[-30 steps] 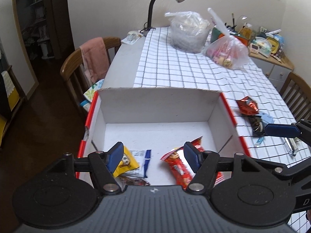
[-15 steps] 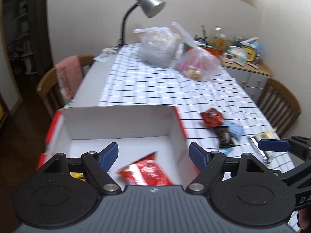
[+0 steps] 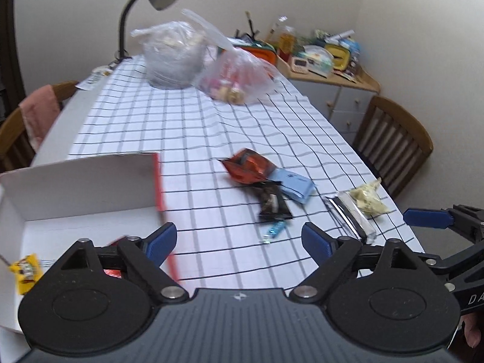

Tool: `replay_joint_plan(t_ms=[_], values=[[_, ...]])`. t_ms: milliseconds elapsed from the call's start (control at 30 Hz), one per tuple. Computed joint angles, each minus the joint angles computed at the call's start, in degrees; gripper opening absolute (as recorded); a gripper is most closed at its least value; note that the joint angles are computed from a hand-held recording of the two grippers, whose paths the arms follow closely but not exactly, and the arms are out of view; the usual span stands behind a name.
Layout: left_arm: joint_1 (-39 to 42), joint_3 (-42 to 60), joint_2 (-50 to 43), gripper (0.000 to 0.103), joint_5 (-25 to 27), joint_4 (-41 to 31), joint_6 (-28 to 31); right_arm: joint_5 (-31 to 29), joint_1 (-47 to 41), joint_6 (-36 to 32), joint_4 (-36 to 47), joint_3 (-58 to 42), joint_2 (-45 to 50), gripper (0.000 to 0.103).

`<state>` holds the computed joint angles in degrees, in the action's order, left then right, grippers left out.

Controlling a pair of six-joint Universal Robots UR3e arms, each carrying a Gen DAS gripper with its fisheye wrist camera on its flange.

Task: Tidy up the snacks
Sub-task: 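Move both tools back over the remaining snacks, then grasp the blue wrapped candy with the left tool while the right tool grasps the silver foil packet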

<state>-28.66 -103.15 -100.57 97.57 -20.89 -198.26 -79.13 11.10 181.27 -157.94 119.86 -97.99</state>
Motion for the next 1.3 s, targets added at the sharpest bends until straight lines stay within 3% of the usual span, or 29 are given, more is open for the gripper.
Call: replay_joint_plan(t_ms=[367, 733, 1033, 1100, 1200, 1300], values=[[-5.61, 19.85, -20.04, 0.092, 4.04, -4.92, -2.19, 3.58, -12.81, -10.58, -2.77, 8.26, -1.61, 0.103], [-6.79, 39.27, -35.88, 0.092, 6.04, -14.50, -1.08, 4.88, -17.04, -13.52, -8.25, 5.86, 12.55, 0.102], [-6.55, 50.11, -43.55, 0.091, 7.12, -20.95, -0.21, 4.67, -16.65, -13.51, -11.01, 1.58, 21.61, 0.090], [-6.28, 52.02, -44.78, 0.087, 6.80, -22.08, 0.33, 4.02, -16.30, -13.14, -11.42, 0.69, 22.94, 0.086], [-5.99, 54.50, -46.20, 0.069, 6.20, -24.00, 0.82, 4.06, -16.23, -13.40, -12.05, 0.16, 23.87, 0.079], [-6.22, 54.32, -46.37, 0.065, 6.36, -23.12, 1.75, 3.43, -15.68, -14.17, -12.98, -0.24, 24.65, 0.075]])
